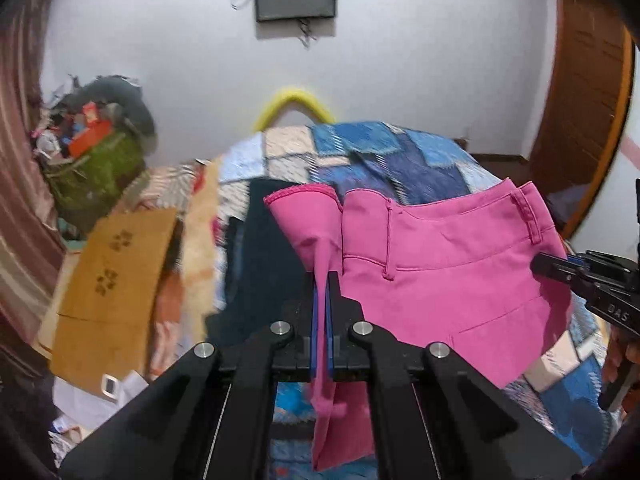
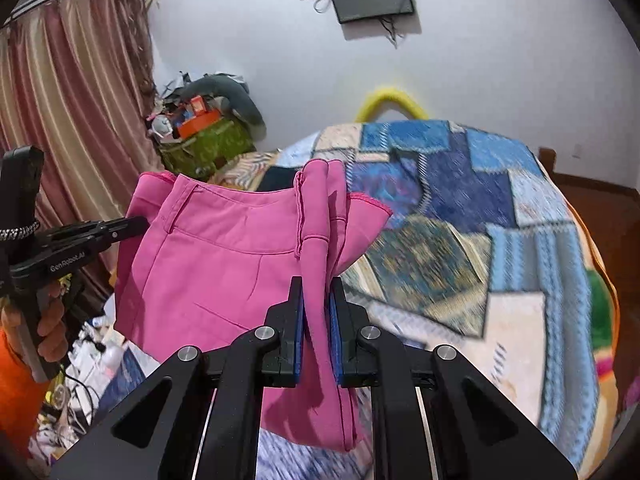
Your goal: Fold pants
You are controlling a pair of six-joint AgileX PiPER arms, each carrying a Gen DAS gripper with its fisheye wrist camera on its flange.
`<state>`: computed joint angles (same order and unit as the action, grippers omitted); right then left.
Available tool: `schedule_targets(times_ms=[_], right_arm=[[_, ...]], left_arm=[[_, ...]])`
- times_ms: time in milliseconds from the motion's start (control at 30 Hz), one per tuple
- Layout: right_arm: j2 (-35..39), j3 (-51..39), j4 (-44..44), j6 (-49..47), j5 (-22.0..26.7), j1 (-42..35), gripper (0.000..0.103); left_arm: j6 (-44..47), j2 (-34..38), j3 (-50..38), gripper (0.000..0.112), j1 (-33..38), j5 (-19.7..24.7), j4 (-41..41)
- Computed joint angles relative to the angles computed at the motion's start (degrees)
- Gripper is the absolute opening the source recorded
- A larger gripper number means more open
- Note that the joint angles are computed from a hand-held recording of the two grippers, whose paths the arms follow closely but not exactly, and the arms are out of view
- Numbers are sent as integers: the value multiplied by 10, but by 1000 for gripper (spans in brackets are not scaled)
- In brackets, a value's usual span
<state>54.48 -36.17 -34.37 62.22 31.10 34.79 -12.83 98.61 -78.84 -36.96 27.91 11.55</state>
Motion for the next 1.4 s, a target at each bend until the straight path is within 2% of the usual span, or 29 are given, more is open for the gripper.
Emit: schedule_targets(times_ms=[133,233,300,467,600,733,800,867,933,1100,1233,1333,1400], right_arm=[[87,-40,-33,24,-54,-14,10],[165,-76,-89,70,-87,-22,10],[206,-96,-87,69,-114,-38,10],[309,-144,-132,116,-156,-65,10],[382,-179,-77,65,-178,-97,10],[443,-208,-2,-7,-165,-111,10],[464,-214,28,-28,-163,-117,11],[471,-212,8,-11,-159,-117,15],[465,-206,-21,9,-147,-110,21],[410,-181,-76,47,-99,-80,21],[346,-156,-109,72,-84,-61,21],[271,-139,-139,105,-48,-16,21],[215,-135,-170,141,-7,31,21]], left_arm=[[4,42,-48,3,39,3,3],[2,83,-88,3,64,5,8],[4,111,-116,3,81,6,-1],[11,219,-225,3,108,26,-24],[24,324,-339,3,117,74,-42],[49,425,-449,4,127,140,-75],[12,451,-469,5,118,158,-23],[-18,461,-466,9,111,162,32],[-4,452,-445,11,113,157,28],[3,359,-310,13,114,103,30],[27,230,-171,14,114,38,-6],[25,131,-87,15,107,3,-14],[19,63,-34,15,100,-19,-11]])
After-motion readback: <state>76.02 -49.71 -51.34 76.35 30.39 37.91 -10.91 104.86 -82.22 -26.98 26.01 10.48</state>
